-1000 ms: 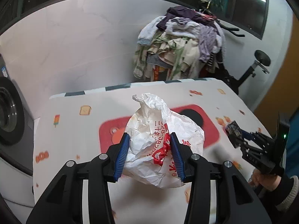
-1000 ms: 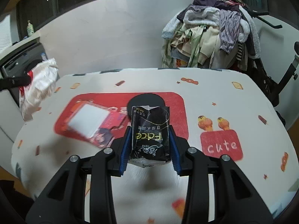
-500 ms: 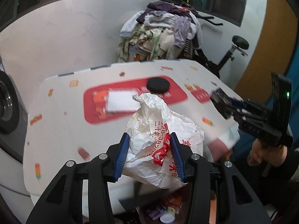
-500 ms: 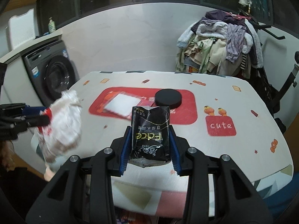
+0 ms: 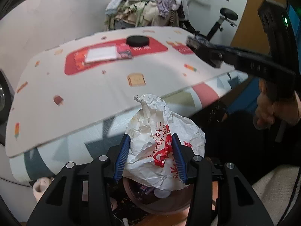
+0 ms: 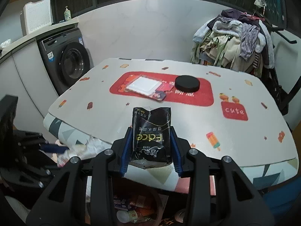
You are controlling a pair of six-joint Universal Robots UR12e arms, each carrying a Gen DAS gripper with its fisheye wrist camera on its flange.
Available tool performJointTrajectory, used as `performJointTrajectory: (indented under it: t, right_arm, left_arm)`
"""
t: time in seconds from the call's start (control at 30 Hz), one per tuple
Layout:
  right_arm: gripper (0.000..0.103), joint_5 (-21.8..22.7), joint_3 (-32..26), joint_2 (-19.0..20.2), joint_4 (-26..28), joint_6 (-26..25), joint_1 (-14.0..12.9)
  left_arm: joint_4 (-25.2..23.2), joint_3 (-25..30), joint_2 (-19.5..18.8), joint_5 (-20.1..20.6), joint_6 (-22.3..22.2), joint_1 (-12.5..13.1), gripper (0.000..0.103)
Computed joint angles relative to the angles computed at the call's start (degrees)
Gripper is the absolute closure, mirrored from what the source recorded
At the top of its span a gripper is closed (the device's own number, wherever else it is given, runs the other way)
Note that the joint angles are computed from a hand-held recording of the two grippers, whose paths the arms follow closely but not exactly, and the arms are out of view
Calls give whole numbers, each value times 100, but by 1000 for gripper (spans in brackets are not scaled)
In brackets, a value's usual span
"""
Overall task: Collect trash
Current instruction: 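Carry both bags over the bin and release the white bag from the left gripper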
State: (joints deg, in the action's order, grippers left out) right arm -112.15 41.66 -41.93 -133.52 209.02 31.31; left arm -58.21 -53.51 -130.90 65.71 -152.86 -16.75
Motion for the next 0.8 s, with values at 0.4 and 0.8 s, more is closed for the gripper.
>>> performJointTrajectory:
  t: [0.4, 0.8]
  right_arm:
    - [63, 98, 204, -73, 57, 264, 32]
    - [63, 192, 353, -116, 205, 353, 58]
  left_arm:
    - [-542, -99, 6, -26, 379, -81, 55]
    - [-162, -215, 77, -189, -35, -21, 22]
